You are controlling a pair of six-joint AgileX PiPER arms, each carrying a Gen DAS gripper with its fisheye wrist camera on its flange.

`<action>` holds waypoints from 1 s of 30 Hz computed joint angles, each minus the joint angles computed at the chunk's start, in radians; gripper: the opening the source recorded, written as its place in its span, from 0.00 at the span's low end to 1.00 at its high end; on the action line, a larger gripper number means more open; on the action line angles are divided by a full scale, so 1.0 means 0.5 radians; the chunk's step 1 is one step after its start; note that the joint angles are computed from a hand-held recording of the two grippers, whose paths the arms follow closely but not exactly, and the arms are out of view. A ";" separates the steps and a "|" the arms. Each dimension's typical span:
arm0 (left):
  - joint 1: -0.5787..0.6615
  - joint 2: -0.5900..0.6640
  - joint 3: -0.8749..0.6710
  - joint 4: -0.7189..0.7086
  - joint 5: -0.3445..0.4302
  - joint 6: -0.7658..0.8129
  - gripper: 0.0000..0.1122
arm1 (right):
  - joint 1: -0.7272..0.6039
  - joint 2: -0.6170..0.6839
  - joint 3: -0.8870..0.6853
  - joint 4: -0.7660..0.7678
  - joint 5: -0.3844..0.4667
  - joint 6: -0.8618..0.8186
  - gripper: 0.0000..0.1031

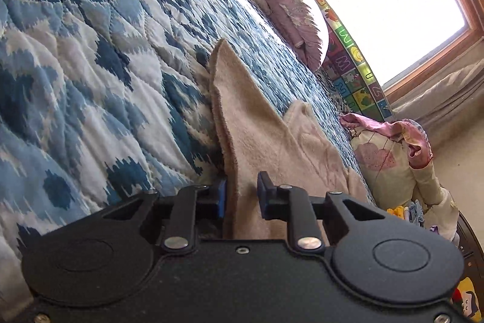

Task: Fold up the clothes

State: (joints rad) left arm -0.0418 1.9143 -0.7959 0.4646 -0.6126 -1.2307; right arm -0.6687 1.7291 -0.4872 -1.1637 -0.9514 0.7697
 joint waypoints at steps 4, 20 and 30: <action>-0.147 -0.112 0.012 -0.193 0.011 0.383 0.05 | -0.010 0.034 -0.033 0.002 -0.027 0.061 0.48; -0.928 -0.048 -0.290 -0.863 0.112 1.845 0.04 | -0.122 0.137 -0.183 -0.299 -0.275 0.380 0.33; -1.179 0.150 -0.596 -0.944 0.437 2.253 0.04 | -0.153 0.192 -0.246 -0.327 -0.306 0.502 0.33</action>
State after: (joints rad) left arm -0.6311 1.9891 -1.0940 -0.0072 -0.3943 -0.1041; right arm -0.7453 1.8252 -0.6101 -1.3270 -1.1044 1.0206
